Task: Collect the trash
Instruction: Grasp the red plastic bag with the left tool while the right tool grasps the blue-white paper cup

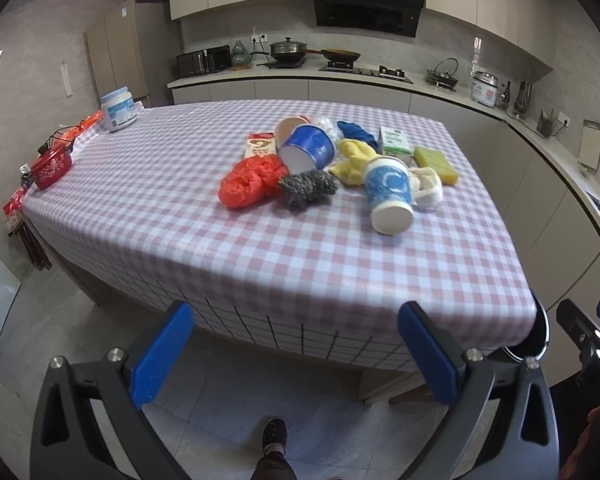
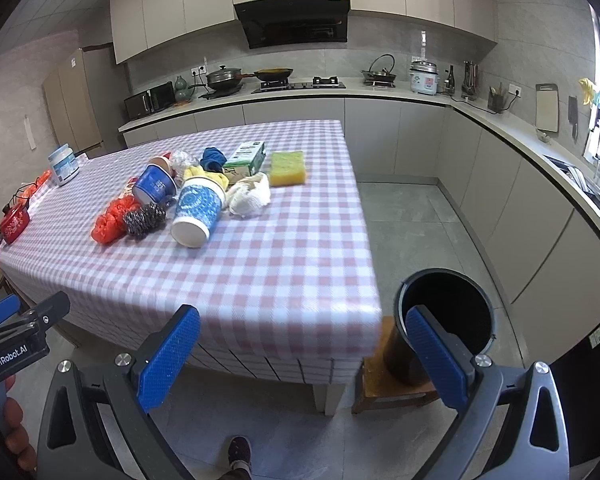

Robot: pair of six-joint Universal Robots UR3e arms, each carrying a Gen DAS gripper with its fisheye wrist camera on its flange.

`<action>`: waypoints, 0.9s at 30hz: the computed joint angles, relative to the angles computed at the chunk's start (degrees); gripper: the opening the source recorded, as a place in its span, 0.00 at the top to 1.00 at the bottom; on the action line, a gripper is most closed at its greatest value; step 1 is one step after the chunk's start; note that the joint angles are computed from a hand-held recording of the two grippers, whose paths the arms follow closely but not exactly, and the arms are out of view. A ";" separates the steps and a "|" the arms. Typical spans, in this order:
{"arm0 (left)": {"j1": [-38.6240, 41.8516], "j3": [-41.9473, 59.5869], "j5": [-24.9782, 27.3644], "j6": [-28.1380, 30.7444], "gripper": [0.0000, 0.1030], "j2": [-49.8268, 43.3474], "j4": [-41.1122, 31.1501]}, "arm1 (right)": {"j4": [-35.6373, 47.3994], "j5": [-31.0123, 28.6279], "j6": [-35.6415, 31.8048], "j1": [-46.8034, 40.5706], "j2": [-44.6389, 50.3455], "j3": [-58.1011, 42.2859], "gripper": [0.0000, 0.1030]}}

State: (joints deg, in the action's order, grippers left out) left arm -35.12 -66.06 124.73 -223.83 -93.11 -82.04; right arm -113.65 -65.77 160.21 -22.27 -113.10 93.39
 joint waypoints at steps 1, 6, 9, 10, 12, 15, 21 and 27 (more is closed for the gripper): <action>2.20 -1.24 -1.15 2.14 0.00 0.73 1.50 | -1.93 -1.87 2.03 2.80 2.29 -0.98 0.00; 11.49 -5.29 -6.57 11.06 0.00 2.87 7.31 | -8.25 -9.46 10.03 13.53 12.75 -6.85 0.00; 16.27 -6.27 -9.49 15.83 0.00 2.89 10.09 | -9.88 -13.55 14.31 19.16 20.22 -13.08 0.00; 17.95 -6.59 -10.61 17.43 0.00 2.80 11.04 | -9.91 -14.58 15.16 20.40 22.03 -14.89 0.00; 21.17 -6.79 -12.97 20.53 0.00 2.28 12.74 | -9.64 -17.35 17.35 23.62 26.99 -19.90 0.00; 25.53 -6.74 -16.34 25.03 0.00 1.06 15.09 | -9.05 -19.75 20.25 26.63 32.60 -25.83 0.00; 32.38 -5.45 -22.51 30.65 0.00 -2.30 17.46 | -4.45 -23.34 24.23 31.22 44.49 -40.63 0.00; 37.01 -1.72 -27.98 34.83 0.00 -6.76 17.69 | 1.86 -25.90 27.66 34.08 56.29 -57.83 0.00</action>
State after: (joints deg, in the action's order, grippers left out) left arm 1.89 -67.78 96.75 -189.00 -99.87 -64.36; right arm -111.79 -91.67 187.87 11.81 -56.81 35.56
